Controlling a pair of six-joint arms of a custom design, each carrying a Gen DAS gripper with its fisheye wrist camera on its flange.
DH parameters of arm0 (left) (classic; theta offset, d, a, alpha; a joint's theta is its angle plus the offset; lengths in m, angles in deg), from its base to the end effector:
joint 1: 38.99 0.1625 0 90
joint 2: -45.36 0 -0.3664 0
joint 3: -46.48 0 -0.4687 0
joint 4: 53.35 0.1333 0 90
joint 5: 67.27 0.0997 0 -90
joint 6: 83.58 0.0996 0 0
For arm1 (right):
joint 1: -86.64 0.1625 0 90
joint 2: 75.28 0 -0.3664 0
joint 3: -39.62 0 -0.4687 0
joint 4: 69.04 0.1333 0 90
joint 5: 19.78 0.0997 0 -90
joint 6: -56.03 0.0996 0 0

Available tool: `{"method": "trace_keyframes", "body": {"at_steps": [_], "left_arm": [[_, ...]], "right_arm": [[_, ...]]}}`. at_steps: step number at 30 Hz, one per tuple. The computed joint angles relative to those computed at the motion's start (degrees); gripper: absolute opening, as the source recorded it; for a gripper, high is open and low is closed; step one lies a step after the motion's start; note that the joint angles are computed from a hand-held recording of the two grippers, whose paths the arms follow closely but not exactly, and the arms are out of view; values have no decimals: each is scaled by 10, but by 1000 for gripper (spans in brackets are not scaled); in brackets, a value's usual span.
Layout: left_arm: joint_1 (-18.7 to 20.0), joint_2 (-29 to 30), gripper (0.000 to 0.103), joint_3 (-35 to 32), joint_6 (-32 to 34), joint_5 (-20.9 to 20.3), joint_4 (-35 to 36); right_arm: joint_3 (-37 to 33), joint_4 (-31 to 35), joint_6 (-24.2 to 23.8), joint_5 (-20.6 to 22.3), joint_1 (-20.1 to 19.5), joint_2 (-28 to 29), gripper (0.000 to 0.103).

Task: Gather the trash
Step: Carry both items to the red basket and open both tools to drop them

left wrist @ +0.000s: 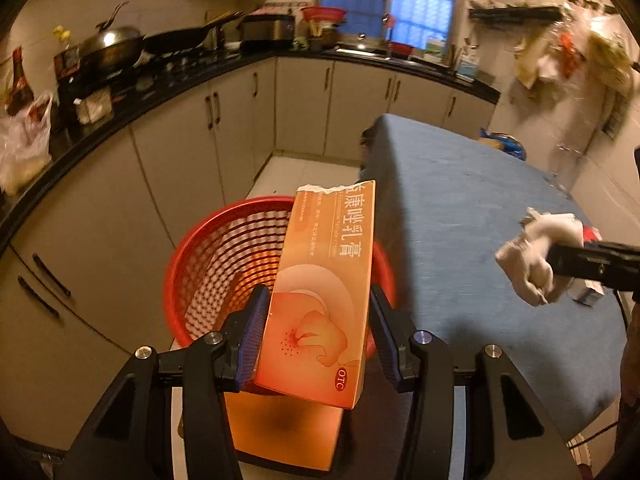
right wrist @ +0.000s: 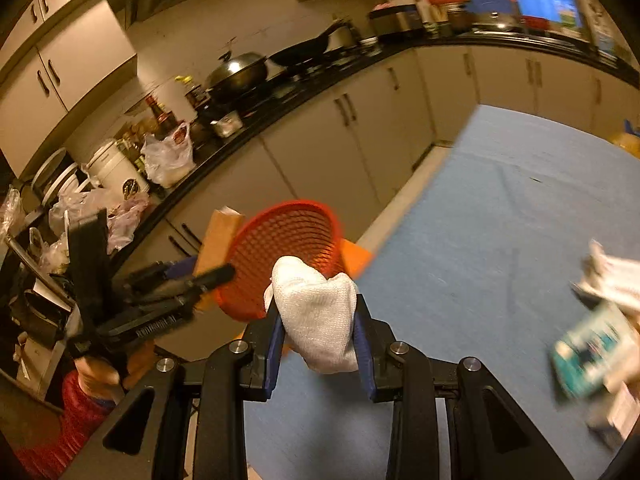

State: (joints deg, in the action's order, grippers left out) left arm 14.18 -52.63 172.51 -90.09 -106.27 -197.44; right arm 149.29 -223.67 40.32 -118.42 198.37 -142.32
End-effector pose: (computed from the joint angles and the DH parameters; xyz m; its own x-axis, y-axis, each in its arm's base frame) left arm -0.1190 -0.5104 0.2925 -0.7648 0.0219 -0.6439 0.4548 0.7263 -0.5155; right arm 0.3384 -0.5294 0.1285 -0.8112 -0.5352 0.2355 -0.5848 0.7442 -0.3229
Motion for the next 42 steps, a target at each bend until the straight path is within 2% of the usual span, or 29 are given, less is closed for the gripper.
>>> {"method": "trace_keyframes", "body": {"at_steps": [6, 10, 14, 18, 22, 29, 36, 42], "left_arm": [[46, 37, 48, -32, 8, -11, -2], [68, 54, 48, -43, 9, -22, -12], [84, 68, 48, -51, 11, -31, -24], [94, 71, 52, -55, 16, -47, -35], [90, 68, 55, -51, 16, -47, -44], [75, 43, 57, -30, 5, -45, -48], [40, 14, 58, 0, -9, -41, -52], [3, 12, 60, 18, -15, -44, -50]], "right_arm": [[-115, 40, 32, -14, 12, 131, 34], [-177, 71, 53, -15, 5, 194, 34], [-205, 87, 65, -24, 4, 222, 38], [-217, 94, 76, -28, 3, 234, 48], [-214, 92, 78, -23, 2, 231, 48], [-176, 73, 73, -10, -1, 191, 48], [-104, 44, 64, 5, -3, 123, 48], [-28, 0, 58, 5, -11, 46, 48]]}}
